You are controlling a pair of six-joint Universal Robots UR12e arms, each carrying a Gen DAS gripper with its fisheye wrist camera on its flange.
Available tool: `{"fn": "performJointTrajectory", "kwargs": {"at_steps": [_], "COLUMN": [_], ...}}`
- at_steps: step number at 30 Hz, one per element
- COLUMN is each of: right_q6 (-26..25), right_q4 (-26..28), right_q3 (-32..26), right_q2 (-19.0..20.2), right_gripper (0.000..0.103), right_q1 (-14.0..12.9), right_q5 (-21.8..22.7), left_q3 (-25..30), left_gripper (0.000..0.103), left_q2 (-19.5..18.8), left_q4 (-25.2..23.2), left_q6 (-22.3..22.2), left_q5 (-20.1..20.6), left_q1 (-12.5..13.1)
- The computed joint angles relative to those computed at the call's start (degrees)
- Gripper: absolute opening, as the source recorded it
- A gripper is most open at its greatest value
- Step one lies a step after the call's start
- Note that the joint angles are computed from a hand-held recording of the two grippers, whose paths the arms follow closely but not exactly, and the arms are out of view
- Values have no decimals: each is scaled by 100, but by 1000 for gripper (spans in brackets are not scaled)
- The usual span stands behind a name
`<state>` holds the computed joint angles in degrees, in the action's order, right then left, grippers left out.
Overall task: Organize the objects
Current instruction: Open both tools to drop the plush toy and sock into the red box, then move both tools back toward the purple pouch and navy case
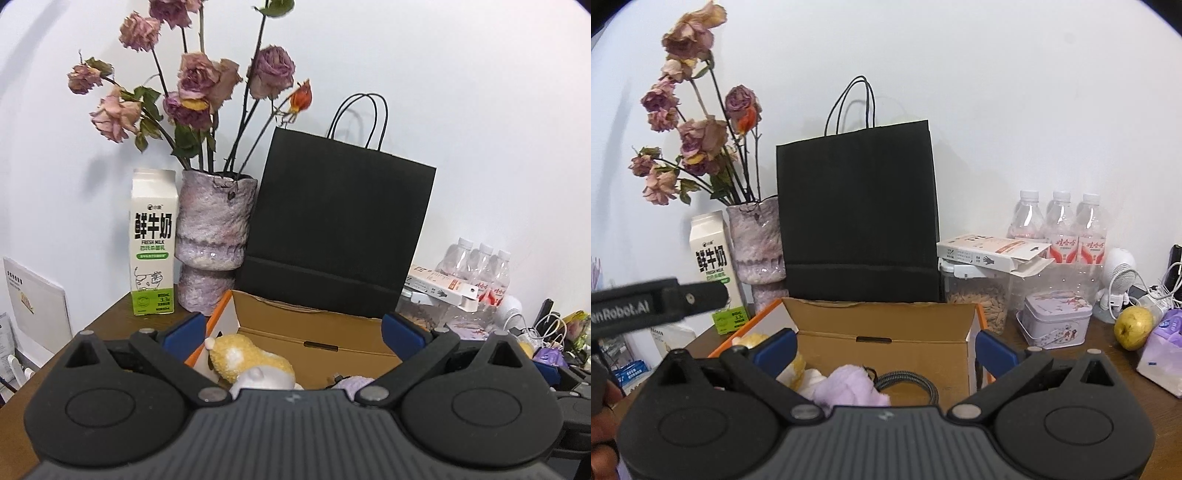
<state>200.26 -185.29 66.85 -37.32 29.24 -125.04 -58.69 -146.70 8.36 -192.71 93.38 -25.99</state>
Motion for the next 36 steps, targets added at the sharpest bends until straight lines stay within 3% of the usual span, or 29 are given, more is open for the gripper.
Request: {"fn": "performJointTrajectory", "kwargs": {"at_steps": [18,36], "right_q6": [-80,4], "right_q4": [-359,-833], "right_q3": [781,1349], "right_q2": [-377,-548], "right_gripper": [103,103], "right_q1": [324,658], "right_q5": [-359,-466], "left_q3": [-1326,-2343], "left_gripper": [103,103], "left_q2": [666,1131], "left_q4": [788,1045], "left_q6": [149,340], "left_q5": [-52,-97], "left_q1": [43,95]}}
